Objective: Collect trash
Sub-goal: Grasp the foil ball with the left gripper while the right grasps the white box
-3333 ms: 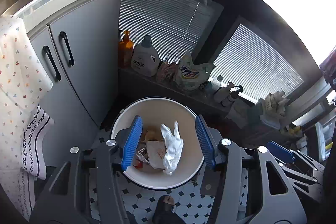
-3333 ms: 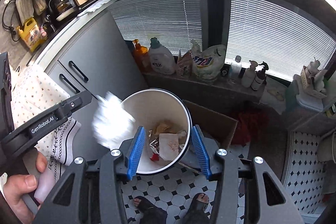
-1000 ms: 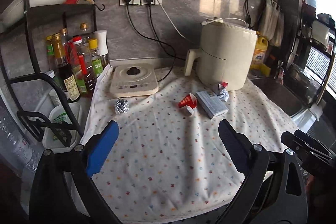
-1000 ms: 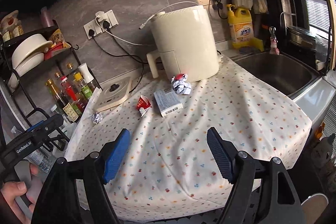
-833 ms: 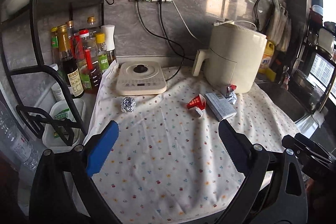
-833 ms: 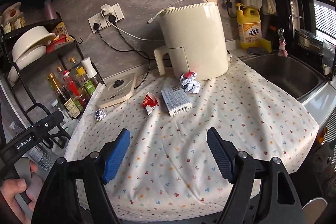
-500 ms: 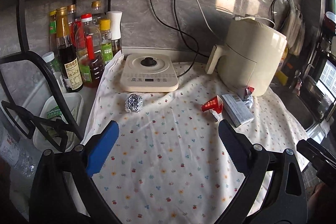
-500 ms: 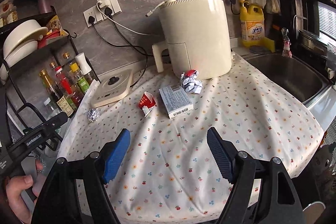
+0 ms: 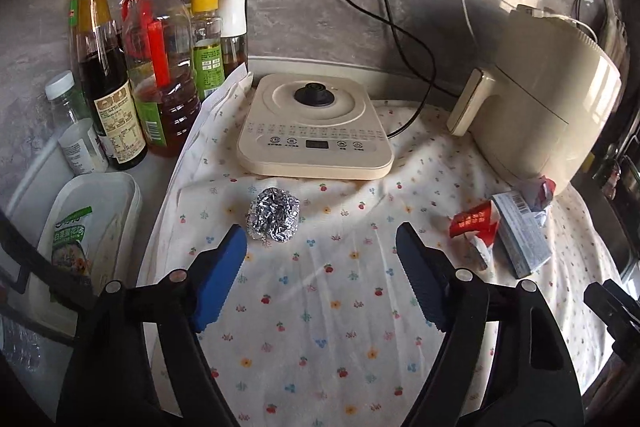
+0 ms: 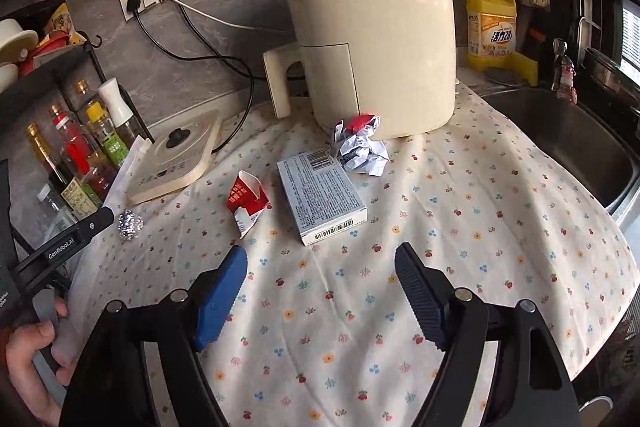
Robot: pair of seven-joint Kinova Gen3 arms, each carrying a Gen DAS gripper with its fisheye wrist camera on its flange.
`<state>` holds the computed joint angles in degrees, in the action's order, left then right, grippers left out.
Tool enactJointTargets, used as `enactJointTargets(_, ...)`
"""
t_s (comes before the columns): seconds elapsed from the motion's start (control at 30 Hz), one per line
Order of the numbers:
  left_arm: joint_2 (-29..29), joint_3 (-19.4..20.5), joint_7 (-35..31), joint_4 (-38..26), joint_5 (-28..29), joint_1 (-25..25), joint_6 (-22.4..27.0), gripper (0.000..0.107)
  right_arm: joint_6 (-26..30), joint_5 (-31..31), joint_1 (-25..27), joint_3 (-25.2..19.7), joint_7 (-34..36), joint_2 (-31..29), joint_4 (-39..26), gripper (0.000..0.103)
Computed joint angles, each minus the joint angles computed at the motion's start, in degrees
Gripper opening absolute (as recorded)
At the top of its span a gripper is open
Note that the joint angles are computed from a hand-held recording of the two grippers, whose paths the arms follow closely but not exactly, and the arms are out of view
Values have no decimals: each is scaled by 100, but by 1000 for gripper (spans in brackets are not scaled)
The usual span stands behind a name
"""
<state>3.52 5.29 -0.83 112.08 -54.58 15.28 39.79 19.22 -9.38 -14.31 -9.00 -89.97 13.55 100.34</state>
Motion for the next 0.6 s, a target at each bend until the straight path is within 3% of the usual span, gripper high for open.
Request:
enactJointTargets(0.17,255,-201,-193,-129,128,-163,-151,72,134,436,-384,295,-404,409,-432,87)
enactJointTargets(0.43,656,-545,-621,-347,483,-311,-367,67,380,820,-609,426,-728,857,-905,90)
enactJointTargets(0.47,706,-575,-741,-380,606,-338,-393,65,400,871,-642,459,-776,903,-955,91)
enactJointTargets(0.57,862,-634,-1127,-489,988,-411,-443,43,456,1010,-719,527,-886,1046,-1099,92)
enactJointTargets(0.6,878,-718,-1120,-502,964,-309,-418,43,452,1060,-753,560,-935,1082,-1124,92)
